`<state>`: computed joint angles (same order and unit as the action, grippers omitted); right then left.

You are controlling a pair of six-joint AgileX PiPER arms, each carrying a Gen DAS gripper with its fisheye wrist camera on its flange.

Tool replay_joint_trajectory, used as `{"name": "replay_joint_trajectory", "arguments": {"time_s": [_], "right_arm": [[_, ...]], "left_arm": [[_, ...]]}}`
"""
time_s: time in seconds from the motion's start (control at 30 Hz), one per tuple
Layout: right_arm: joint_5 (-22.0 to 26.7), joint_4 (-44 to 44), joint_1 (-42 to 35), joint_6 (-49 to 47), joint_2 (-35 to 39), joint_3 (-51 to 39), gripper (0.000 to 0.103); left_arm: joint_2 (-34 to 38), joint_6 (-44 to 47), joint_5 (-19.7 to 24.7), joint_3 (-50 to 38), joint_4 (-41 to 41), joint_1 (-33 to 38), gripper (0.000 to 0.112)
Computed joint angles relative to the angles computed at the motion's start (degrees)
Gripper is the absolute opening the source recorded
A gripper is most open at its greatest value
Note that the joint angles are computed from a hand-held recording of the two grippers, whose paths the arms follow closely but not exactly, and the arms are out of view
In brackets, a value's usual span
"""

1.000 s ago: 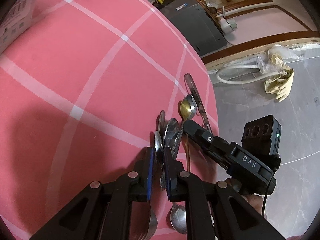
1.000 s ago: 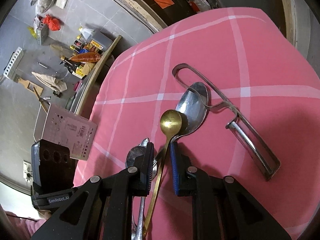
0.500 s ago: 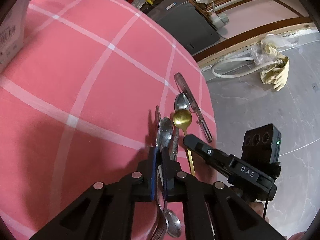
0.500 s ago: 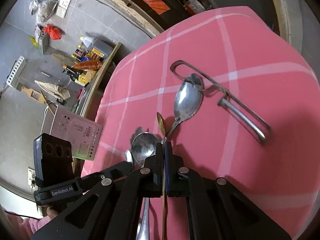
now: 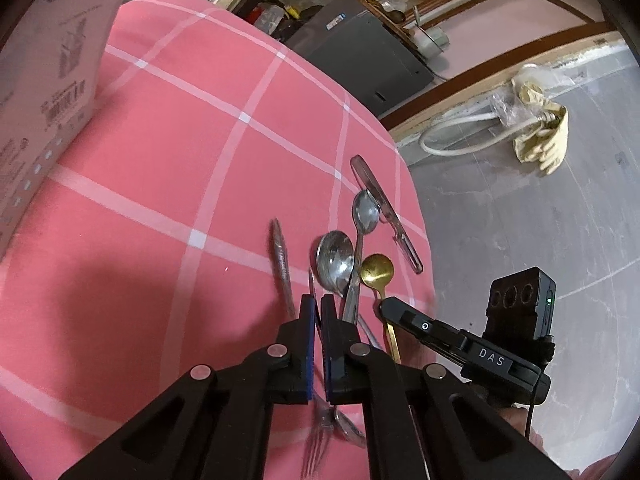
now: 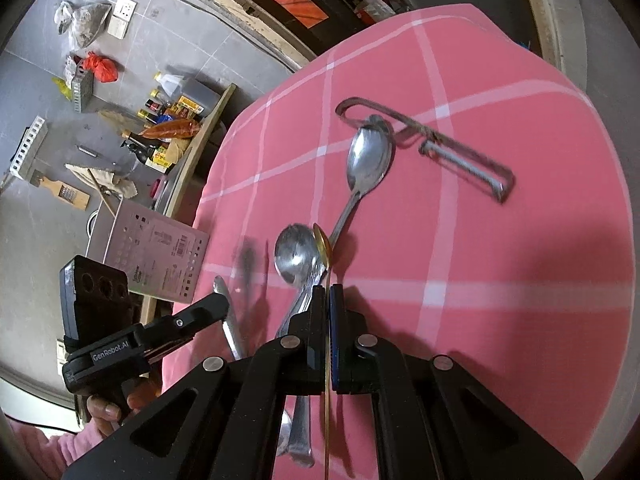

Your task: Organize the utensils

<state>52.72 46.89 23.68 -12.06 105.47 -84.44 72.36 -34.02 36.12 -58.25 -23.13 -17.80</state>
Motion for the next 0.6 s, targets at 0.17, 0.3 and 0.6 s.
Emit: {"name": "replay_joint_trajectory", "arguments": {"time_s": [0.17, 0.3, 0.6], "right_arm": [[-1.5, -0.9, 1.1, 1.2, -2.8, 3.4, 0.002], [-4.5, 0.8, 1.5, 1.2, -5.7, 6.8, 0.002], [-13.9, 1.0, 1.9, 4.2, -14.9, 12.9, 0.002]], "left_arm": [[-2.2, -0.4, 1.4, 1.3, 1.1, -0.3, 0.003], [-3.8, 1.0, 1.1, 1.1, -0.3, -0.7, 0.002], [-4.3, -4.7, 8.1, -10.0, 11.3, -4.9, 0.002]]}}
